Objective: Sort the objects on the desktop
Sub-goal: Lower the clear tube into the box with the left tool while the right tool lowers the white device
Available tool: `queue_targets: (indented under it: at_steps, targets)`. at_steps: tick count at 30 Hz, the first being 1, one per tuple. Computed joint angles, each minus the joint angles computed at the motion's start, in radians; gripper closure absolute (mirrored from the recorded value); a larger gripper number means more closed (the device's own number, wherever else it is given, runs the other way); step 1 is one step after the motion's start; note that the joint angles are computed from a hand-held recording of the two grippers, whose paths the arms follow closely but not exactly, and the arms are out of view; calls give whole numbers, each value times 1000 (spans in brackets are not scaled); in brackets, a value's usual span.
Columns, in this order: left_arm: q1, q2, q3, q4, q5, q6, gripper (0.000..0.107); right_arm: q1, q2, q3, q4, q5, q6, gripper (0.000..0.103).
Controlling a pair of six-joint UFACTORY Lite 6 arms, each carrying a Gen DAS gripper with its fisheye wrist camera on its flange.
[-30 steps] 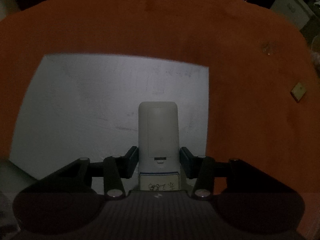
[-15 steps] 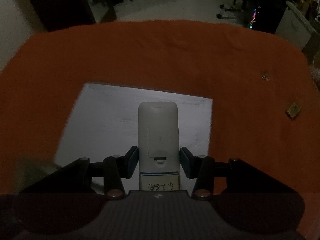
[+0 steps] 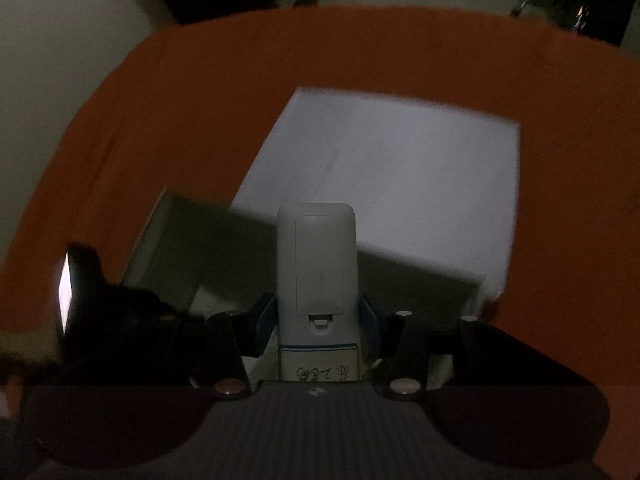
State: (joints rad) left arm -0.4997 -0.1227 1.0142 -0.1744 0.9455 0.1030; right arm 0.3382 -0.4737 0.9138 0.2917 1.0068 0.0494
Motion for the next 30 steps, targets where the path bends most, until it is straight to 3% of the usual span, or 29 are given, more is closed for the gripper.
queue_targets:
  at_steps: [8,14,30]
  targets:
    - [13,-59,-52,-19,-6,30,51,211,-61,-249,-6,-69,97,55]
    - [21,-91,-64,-6,2,43,51,369,-44,-351,-82,-151,188,55]
    - [111,-121,-73,-10,46,127,51,443,14,-484,-136,-296,251,54]
